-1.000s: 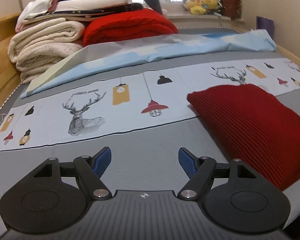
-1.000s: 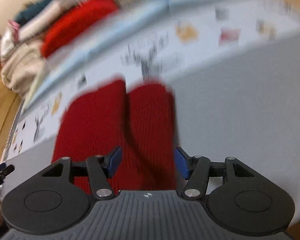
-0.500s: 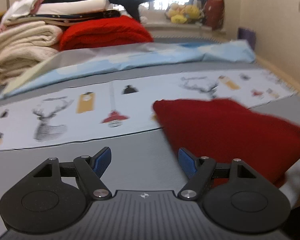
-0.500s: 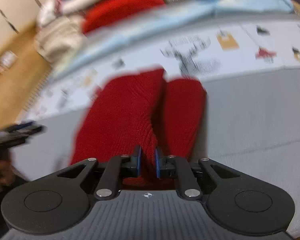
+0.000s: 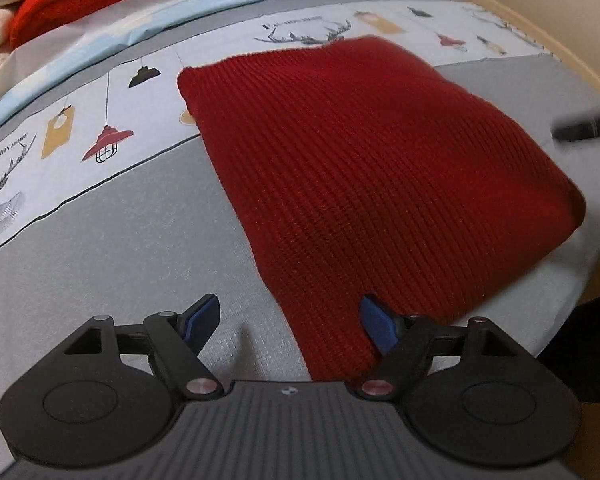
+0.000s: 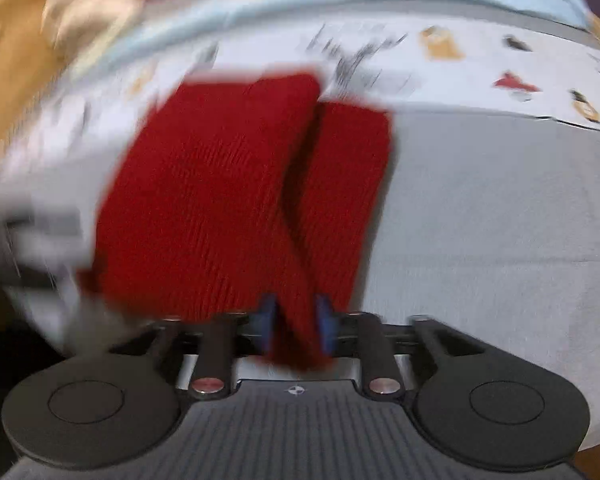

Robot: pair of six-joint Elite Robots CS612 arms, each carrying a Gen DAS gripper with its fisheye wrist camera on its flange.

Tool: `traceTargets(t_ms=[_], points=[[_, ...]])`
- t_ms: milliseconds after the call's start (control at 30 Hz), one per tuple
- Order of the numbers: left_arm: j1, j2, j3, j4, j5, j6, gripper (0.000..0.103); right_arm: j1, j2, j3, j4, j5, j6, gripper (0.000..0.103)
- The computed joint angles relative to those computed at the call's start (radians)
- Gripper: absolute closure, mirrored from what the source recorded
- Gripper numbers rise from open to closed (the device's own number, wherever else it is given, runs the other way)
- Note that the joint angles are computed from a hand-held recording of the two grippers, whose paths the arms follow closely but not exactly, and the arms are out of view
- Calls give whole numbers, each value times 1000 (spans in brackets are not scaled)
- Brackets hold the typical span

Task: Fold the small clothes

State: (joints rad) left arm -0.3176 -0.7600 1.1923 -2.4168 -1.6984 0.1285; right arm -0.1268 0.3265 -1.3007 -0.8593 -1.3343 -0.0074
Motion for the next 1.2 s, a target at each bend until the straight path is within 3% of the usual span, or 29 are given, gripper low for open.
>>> traceTargets(t_ms=[33, 100, 167, 300, 467, 567, 600, 633, 700, 800, 900, 1000, 1067, 1100, 1200], points=[[4, 3, -9, 10, -11, -11, 20, 1, 10, -12, -62, -18, 68, 39], [10, 8, -22, 40, -24, -35, 18, 4, 27, -19, -167, -62, 188, 40], [15, 8, -27, 52, -35, -51, 18, 6, 32, -6, -205, -64, 267, 40], [23, -2, -19, 29, -54, -79, 18, 19, 22, 80, -261, -65, 323, 39], [45, -3, -23, -27, -66, -185, 18, 23, 6, 170, -275, -2, 415, 38], [56, 1, -31, -42, -53, -235, 18, 31, 0, 200, -281, 4, 424, 38], [58, 1, -32, -45, -46, -245, 18, 33, 0, 207, -286, 5, 417, 41], [59, 2, -33, -46, -39, -252, 18, 35, -1, 211, -292, 6, 406, 62], [61, -1, -32, -49, -27, -264, 18, 38, 1, 212, -322, 16, 382, 77], [65, 2, -39, -50, -34, -291, 18, 47, 18, 177, -413, -5, 328, 85], [69, 10, -51, -45, -66, -330, 18, 45, 51, 120, -533, -55, 412, 88], [70, 14, -56, -46, -109, -369, 18, 51, 30, 142, -428, -154, 395, 86], [68, 15, -53, -52, -133, -384, 18, 55, 5, 183, -306, -178, 357, 74], [66, 15, -52, -54, -141, -390, 18, 55, 5, 182, -303, -194, 369, 60], [62, 19, -53, -62, -160, -402, 18, 55, 7, 171, -334, -227, 388, 48]])
